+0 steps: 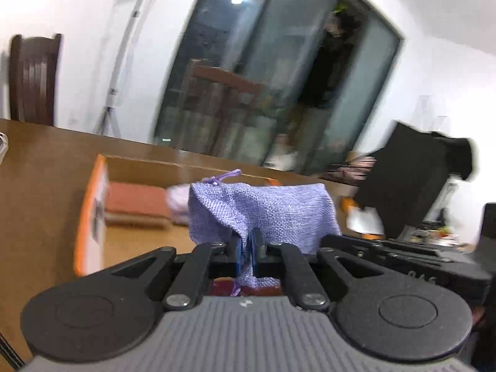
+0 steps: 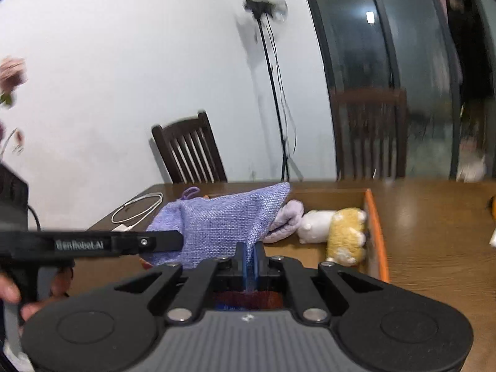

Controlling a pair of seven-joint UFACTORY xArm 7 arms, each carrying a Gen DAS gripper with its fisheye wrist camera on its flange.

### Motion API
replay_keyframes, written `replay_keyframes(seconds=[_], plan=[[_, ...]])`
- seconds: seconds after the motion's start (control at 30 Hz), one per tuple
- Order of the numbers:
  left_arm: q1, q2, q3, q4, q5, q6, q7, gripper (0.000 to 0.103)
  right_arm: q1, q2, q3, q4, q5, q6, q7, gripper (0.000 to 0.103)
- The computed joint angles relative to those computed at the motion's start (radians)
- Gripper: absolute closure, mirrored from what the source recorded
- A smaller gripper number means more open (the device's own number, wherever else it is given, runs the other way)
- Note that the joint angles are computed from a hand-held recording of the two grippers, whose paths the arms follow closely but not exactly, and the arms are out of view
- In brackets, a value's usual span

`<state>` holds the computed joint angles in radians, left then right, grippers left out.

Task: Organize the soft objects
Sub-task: 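Lift the purple bag into the red box and open the left gripper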

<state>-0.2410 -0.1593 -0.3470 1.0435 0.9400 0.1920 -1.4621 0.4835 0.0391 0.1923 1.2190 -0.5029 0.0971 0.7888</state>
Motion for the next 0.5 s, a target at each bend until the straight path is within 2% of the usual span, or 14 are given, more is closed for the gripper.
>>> replay_keyframes(seconds=[0.03, 0.13, 0.2, 0.23, 0.3, 0.33, 0.37, 0.43, 0.47, 0.5], plan=[[-0.007, 0.025, 0.019, 0.014, -0.046, 0.01, 0.051, 0.096, 0.016, 0.051, -0.008, 0.057, 0.064, 0.027, -0.063, 0.099], [-0.022, 0.076, 0.066, 0.038, -0.128, 0.059, 0.162, 0.096, -0.012, 0.211, 0.058, 0.246, 0.229, 0.129, -0.232, 0.099], [-0.033, 0.115, 0.091, 0.07, -0.149, 0.119, 0.226, 0.095, 0.027, 0.313, 0.037, 0.381, 0.236, 0.211, -0.273, 0.099], [-0.047, 0.134, 0.109, 0.087, -0.22, 0.16, 0.31, 0.094, 0.055, 0.368, 0.021, 0.456, 0.235, 0.265, -0.283, 0.099], [-0.069, 0.154, 0.133, 0.114, -0.276, 0.237, 0.393, 0.081, 0.088, 0.468, 0.006, 0.599, 0.265, 0.369, -0.319, 0.098], [-0.074, 0.144, 0.142, 0.106, -0.243, 0.25, 0.371, 0.06, 0.101, 0.516, 0.003, 0.669, 0.283, 0.424, -0.347, 0.096], [-0.073, 0.128, 0.15, 0.086, -0.178, 0.233, 0.309, 0.048, 0.117, 0.548, -0.007, 0.711, 0.292, 0.445, -0.361, 0.093], [-0.062, 0.091, 0.156, 0.048, -0.089, 0.198, 0.223, 0.048, 0.153, 0.575, -0.046, 0.738, 0.298, 0.461, -0.353, 0.081], [-0.054, 0.07, 0.157, 0.026, -0.087, 0.182, 0.216, 0.048, 0.157, 0.582, -0.049, 0.74, 0.314, 0.462, -0.36, 0.078], [-0.046, 0.051, 0.153, 0.012, -0.09, 0.171, 0.206, 0.047, 0.15, 0.58, -0.038, 0.724, 0.339, 0.448, -0.376, 0.064]])
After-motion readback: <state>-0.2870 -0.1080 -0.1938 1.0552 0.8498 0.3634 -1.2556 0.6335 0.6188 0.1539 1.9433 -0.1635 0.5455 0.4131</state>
